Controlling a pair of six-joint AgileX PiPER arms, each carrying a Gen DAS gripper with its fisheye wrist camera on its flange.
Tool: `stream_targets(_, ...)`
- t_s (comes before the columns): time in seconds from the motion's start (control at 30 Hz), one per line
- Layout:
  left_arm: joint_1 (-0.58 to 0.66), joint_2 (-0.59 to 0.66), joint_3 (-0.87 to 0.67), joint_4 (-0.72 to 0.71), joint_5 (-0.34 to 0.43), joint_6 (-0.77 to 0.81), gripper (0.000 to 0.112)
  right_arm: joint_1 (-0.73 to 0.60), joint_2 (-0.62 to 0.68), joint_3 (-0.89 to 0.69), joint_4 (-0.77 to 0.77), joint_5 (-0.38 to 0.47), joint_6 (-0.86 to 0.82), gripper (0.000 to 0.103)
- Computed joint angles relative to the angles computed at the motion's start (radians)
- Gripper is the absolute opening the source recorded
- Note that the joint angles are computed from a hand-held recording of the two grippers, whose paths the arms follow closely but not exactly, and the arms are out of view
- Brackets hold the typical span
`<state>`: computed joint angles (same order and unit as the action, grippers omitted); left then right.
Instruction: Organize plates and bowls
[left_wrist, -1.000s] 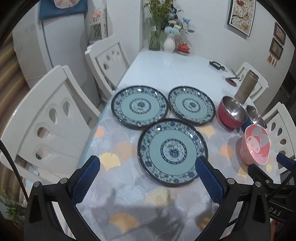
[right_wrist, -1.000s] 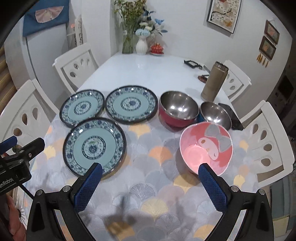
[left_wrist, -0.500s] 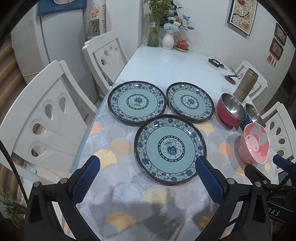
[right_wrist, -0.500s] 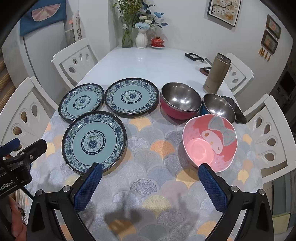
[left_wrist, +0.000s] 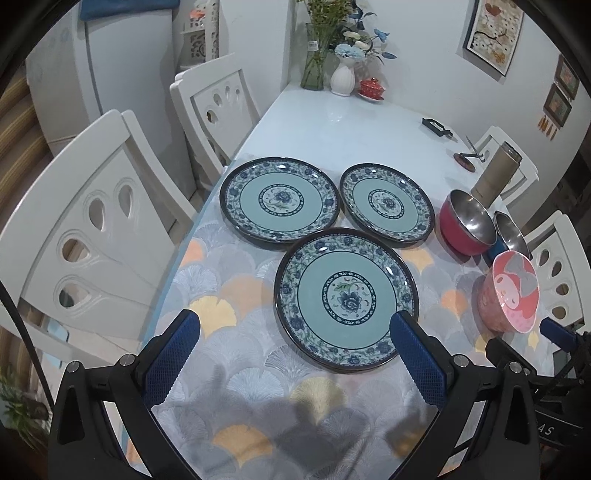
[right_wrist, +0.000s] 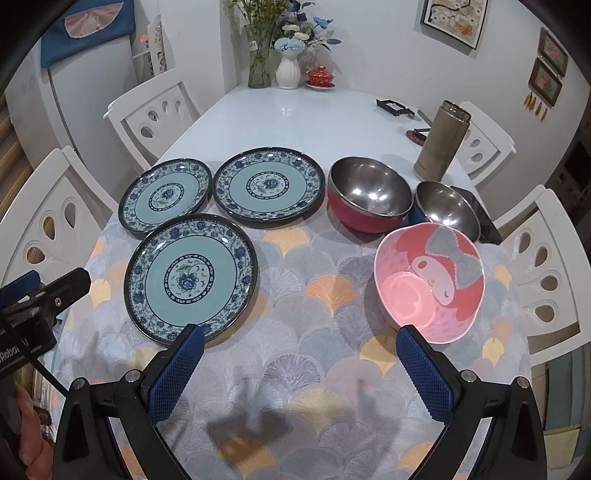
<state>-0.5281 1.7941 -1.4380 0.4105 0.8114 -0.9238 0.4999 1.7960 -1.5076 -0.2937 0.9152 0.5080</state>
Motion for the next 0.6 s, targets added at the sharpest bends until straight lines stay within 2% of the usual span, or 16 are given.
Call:
stream_targets(0.2, 0.029, 0.020, 0.001, -0.024, -0.014, 0.032, 0.103, -0.002, 0.030, -0.027, 0.022, -0.003, -0.034, 0.103)
stream_targets(0.37, 0.076, 0.060, -0.015, -0.105, -0.056, 0.121, 0.103, -0.019, 0.083, -0.076, 0.067, -0.001, -0.085, 0.103)
stream_targets(0.5, 0.139, 0.135, -0.059, -0.233, -0.079, 0.235, 0.102, -0.053, 0.144, -0.136, 0.159, 0.000, -0.156, 0.103)
stream_targets(0.6, 0.179, 0.180, -0.081, -0.330, -0.091, 0.310, 0.098, -0.076, 0.202, -0.195, 0.232, 0.020, -0.195, 0.097)
